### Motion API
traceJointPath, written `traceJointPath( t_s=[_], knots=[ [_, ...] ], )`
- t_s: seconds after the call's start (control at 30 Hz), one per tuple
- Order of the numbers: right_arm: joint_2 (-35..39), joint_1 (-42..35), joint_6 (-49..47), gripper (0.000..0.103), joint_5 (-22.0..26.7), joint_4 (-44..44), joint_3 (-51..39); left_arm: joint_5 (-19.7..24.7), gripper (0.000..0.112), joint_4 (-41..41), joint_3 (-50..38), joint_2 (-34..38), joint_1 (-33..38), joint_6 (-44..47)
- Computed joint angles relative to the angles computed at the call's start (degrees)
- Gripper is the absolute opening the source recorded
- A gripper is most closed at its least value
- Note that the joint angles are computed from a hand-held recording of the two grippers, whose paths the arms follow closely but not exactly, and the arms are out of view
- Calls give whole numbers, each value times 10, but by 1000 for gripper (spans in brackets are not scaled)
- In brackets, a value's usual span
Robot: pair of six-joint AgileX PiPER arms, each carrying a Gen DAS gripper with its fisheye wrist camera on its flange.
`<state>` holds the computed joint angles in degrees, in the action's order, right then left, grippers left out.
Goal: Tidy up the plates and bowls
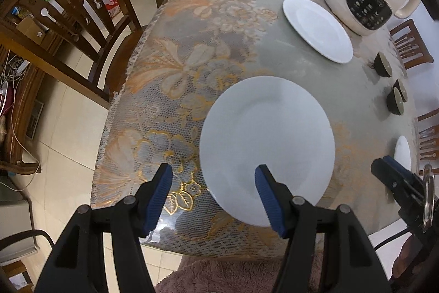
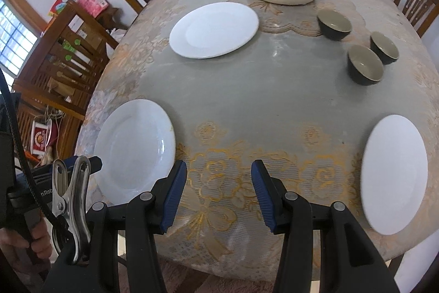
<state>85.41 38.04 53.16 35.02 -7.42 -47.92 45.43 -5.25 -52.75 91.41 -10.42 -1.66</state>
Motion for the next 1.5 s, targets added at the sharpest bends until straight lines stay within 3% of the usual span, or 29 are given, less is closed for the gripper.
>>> traceJointPath(
  t_s=[0.57, 1.5],
  knots=[
    [109, 22, -76, 50, 1, 53, -82, -2, 66, -21, -9, 34, 17, 46],
    [147, 17, -95, 50, -16, 82, -98, -20, 68, -37, -6, 56, 8, 100]
  ],
)
